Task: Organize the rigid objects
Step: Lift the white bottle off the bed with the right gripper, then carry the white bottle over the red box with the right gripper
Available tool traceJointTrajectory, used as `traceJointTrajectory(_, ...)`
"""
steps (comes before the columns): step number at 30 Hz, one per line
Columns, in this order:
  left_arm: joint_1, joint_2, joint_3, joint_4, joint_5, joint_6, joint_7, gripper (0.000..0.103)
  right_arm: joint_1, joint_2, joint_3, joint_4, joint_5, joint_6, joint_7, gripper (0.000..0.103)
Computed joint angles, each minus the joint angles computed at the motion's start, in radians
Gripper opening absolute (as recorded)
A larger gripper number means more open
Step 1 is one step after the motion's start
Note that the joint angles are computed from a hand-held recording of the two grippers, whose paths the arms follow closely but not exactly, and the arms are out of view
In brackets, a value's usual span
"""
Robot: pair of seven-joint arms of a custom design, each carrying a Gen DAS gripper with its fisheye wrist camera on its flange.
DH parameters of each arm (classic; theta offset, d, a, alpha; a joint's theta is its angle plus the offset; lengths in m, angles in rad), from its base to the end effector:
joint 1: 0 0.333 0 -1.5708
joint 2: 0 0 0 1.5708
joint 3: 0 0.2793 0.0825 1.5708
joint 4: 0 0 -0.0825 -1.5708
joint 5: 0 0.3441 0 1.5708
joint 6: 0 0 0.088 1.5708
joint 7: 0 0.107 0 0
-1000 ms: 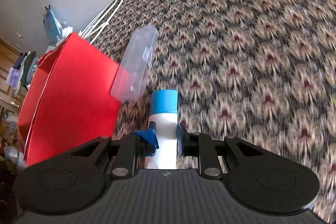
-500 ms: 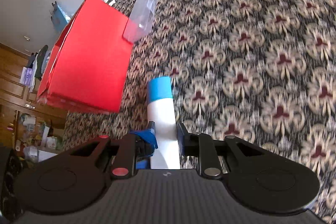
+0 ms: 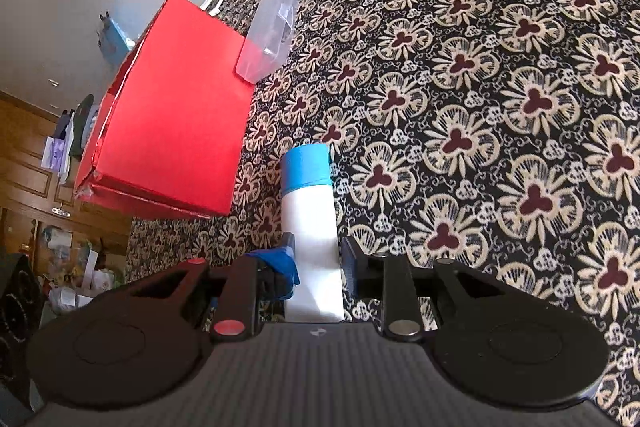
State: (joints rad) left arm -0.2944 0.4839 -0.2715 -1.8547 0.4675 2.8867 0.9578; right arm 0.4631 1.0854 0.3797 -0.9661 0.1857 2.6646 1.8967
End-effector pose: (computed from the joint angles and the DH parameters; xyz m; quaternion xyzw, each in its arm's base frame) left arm 0.5316 -0.3476 0.3252 -0.5663 0.7720 -0.2635 0.1175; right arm 0.6040 0.4675 0.2914 -0.6785 0.6325 0.1243 0.3523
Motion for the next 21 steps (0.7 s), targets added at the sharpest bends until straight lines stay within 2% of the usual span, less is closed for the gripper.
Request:
traceJointTrajectory(3, -0.022, 0.030, 0.022, 0.043, 0.010, -0.029, -0.029, 0.059, 0.002, 0.026, 0.012, 0.035, 0.009, -0.003, -0.013, 0.009)
traceJointTrajectory(7, -0.072, 0.048, 0.078, 0.083, 0.080, -0.053, -0.096, 0.060, 0.020, 0.068, 0.004, 0.105, 0.012, -0.016, -0.014, 0.008)
traceJointTrajectory(10, -0.097, 0.061, 0.104, 0.110, 0.131, -0.075, -0.134, 0.059, 0.017, 0.071, 0.009, 0.101, 0.032, -0.002, -0.011, 0.009)
traceJointTrajectory(15, -0.096, 0.053, 0.107, 0.101, 0.165, -0.077, -0.181, 0.046, -0.003, 0.016, 0.025, -0.001, 0.042, 0.032, -0.041, 0.009)
traceJointTrajectory(19, -0.081, 0.040, 0.087, 0.083, 0.158, -0.078, -0.186, 0.045, -0.038, -0.018, 0.063, -0.075, 0.065, 0.043, -0.053, 0.007)
traceJointTrajectory(21, -0.086, 0.027, 0.088, 0.064, 0.165, -0.073, -0.203, 0.044, -0.059, -0.050, 0.082, -0.142, 0.082, 0.084, -0.058, 0.006)
